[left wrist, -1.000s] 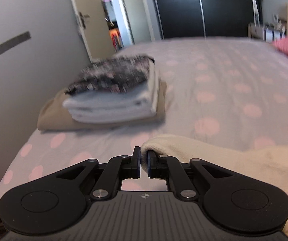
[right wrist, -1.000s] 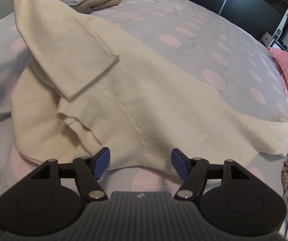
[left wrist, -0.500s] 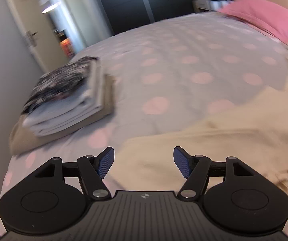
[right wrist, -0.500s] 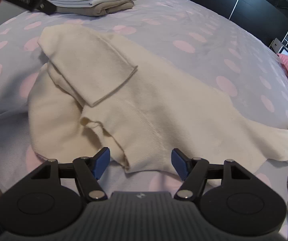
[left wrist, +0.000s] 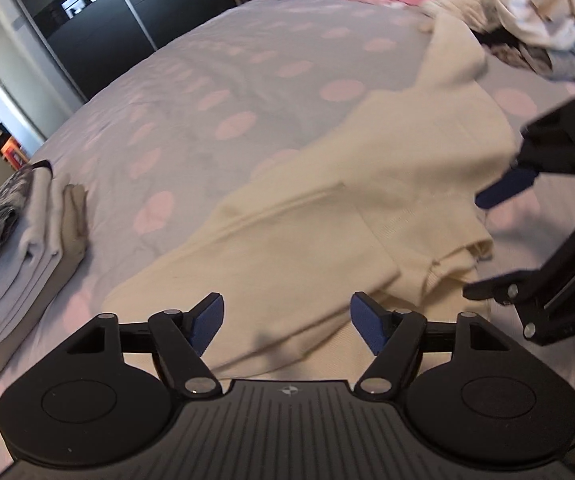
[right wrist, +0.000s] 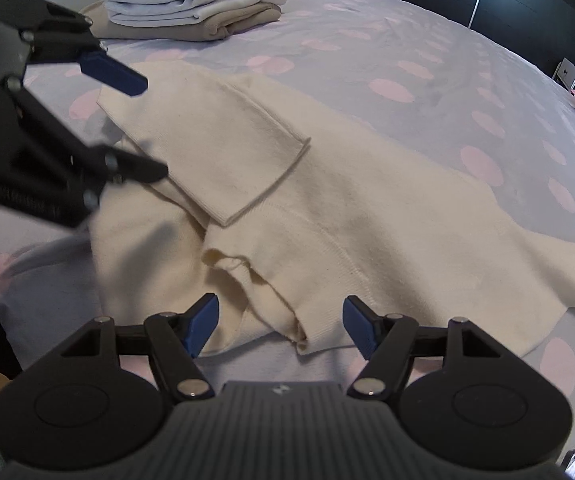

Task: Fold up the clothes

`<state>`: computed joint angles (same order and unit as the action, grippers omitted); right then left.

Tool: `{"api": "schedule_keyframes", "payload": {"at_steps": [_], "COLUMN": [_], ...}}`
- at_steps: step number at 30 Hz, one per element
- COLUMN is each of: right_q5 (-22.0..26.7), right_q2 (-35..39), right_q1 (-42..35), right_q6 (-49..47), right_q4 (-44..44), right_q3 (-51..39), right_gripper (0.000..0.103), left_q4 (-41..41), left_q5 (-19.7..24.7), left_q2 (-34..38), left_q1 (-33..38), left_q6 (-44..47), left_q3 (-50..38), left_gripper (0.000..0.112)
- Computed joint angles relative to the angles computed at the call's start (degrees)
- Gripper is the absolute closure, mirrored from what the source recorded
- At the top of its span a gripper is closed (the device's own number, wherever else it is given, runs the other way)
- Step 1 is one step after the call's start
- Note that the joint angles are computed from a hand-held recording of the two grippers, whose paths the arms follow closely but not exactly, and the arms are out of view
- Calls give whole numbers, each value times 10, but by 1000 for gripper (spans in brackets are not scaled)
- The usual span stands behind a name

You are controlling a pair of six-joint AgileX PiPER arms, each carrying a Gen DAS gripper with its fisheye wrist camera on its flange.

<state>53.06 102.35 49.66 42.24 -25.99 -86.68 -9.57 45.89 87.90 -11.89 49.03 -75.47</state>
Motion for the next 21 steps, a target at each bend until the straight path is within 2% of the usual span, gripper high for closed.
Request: {"api": "schedule_keyframes", "payload": {"at_steps": [2,4,6,8,11,13,16,20,21], "right_q5": [-6,-17,-32,-35,-31,-24,-14,-7,-5], "right_q2": [-1,-3,-7,-1,15,29,45,59,59], "right_q1": [0,1,2,7,14,17,24,30,29], "right_q6": [-1,-5,-10,-9,-7,-12,-32,-55,-57], "right_q4": [-1,-3,-2,-13,-31,-41,-55,-67,-67], "right_q3": [4,10,16,12,-3,-19,-38,-51,-51], "right_gripper": [32,32,32,32,34,36,42,65,77], "left_q4": [32,63,57,42,112,165,148,60,46], "left_q5": [-21,-48,-48,-40,-35,-35,-20,13,15], "left_q2": [3,6,13,21,34,41,47,48,45], "left_q1": [-13,-20,-14,-5,-18,-25,-12,10,12], "left_q6": [-22,-53,-61,-61,-137,-193,-198,-138,-121], "left_q3": [14,24,15,1,-16,-24,-46,-70,-68], "left_gripper": [44,52,57,74,93,99,99,96,93]}}
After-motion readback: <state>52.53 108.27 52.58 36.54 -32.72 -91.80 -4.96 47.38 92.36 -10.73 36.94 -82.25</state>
